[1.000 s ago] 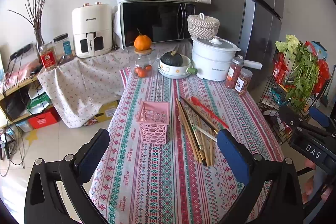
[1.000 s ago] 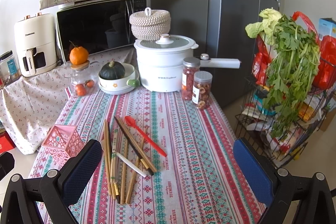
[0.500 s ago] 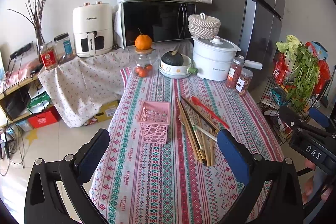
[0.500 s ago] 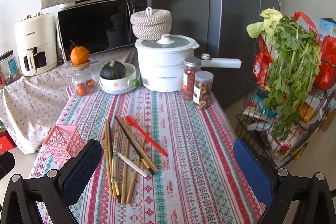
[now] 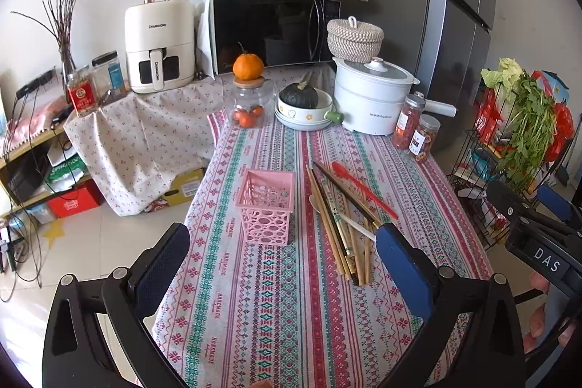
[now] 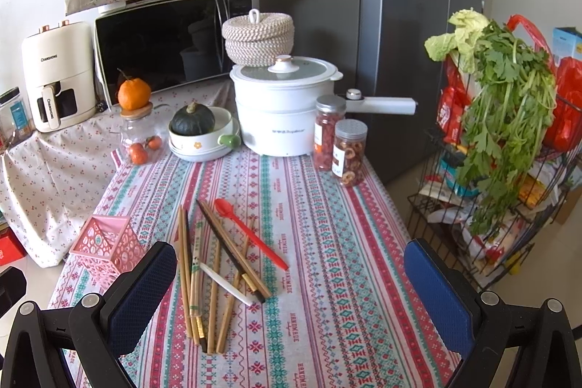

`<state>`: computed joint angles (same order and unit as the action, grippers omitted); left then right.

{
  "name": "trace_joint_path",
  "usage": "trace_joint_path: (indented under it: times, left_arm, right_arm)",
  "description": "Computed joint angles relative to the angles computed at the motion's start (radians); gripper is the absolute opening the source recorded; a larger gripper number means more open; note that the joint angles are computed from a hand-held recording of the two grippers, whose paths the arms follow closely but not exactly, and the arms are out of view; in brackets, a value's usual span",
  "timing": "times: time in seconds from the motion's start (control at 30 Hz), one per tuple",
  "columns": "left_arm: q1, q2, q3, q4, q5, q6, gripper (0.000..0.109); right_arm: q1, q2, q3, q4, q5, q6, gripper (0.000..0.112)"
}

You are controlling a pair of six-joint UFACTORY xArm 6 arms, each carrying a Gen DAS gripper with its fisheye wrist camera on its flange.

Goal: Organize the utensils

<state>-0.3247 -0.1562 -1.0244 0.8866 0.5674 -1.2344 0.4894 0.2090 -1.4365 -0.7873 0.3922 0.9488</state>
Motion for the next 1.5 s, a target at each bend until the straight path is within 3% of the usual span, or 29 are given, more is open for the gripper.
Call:
trace_joint_path:
  times: [0.17, 0.23, 0.43, 0.53, 0.73, 0.87, 1.03, 1.17, 1.27, 1.3, 1.37, 1.43, 1.5]
  left_arm:
    - [-0.004, 0.029, -0.025, 0.024, 0.014, -0.002, 0.103]
    - [0.010, 0.039, -0.025, -0.010, -0.028, 0.033, 0.103]
    - [0.042, 0.152, -0.106, -0.342, -0.059, 0.279, 0.103]
    - [0.044, 0.213, -0.170, -0.467, -0.017, 0.379, 0.103]
    - [0.041, 0.300, -0.284, -0.470, -0.008, 0.412, 0.103]
    - [0.034, 0.404, -0.427, -0.529, 0.063, 0.523, 0.103]
    - [0.041, 0.532, -0.579, -0.713, 0.115, 0.715, 0.103]
    - [0.055, 0.623, -0.686, -0.726, 0.142, 0.721, 0.103]
    - [0.068, 0.673, -0.733, -0.661, 0.129, 0.641, 0.103]
    - [0.071, 0.690, -0.753, -0.621, 0.140, 0.596, 0.103]
    - [0.074, 0.762, -0.866, -0.612, 0.239, 0.586, 0.103]
    - [0.086, 0.850, -1.005, -0.714, 0.337, 0.692, 0.103]
    - [0.089, 0.954, -1.171, -0.739, 0.432, 0.751, 0.103]
  right_arm:
    - [-0.005, 0.033, -0.036, 0.007, 0.017, -0.015, 0.103]
    - [-0.004, 0.058, -0.062, 0.024, 0.039, -0.043, 0.103]
    - [-0.018, 0.121, -0.124, 0.136, 0.064, -0.182, 0.103]
    - [-0.030, 0.153, -0.157, 0.211, 0.078, -0.259, 0.103]
    - [-0.057, 0.236, -0.253, 0.435, 0.129, -0.437, 0.103]
    - [-0.070, 0.310, -0.348, 0.507, 0.199, -0.477, 0.103]
    - [-0.078, 0.417, -0.495, 0.567, 0.290, -0.517, 0.103]
    - [-0.084, 0.489, -0.592, 0.614, 0.347, -0.560, 0.103]
    - [-0.098, 0.549, -0.674, 0.708, 0.403, -0.607, 0.103]
    - [-0.104, 0.572, -0.708, 0.734, 0.423, -0.615, 0.103]
    - [-0.116, 0.605, -0.753, 0.752, 0.454, -0.608, 0.103]
    - [-0.124, 0.640, -0.804, 0.742, 0.485, -0.586, 0.103]
    - [-0.131, 0.676, -0.858, 0.748, 0.521, -0.575, 0.103]
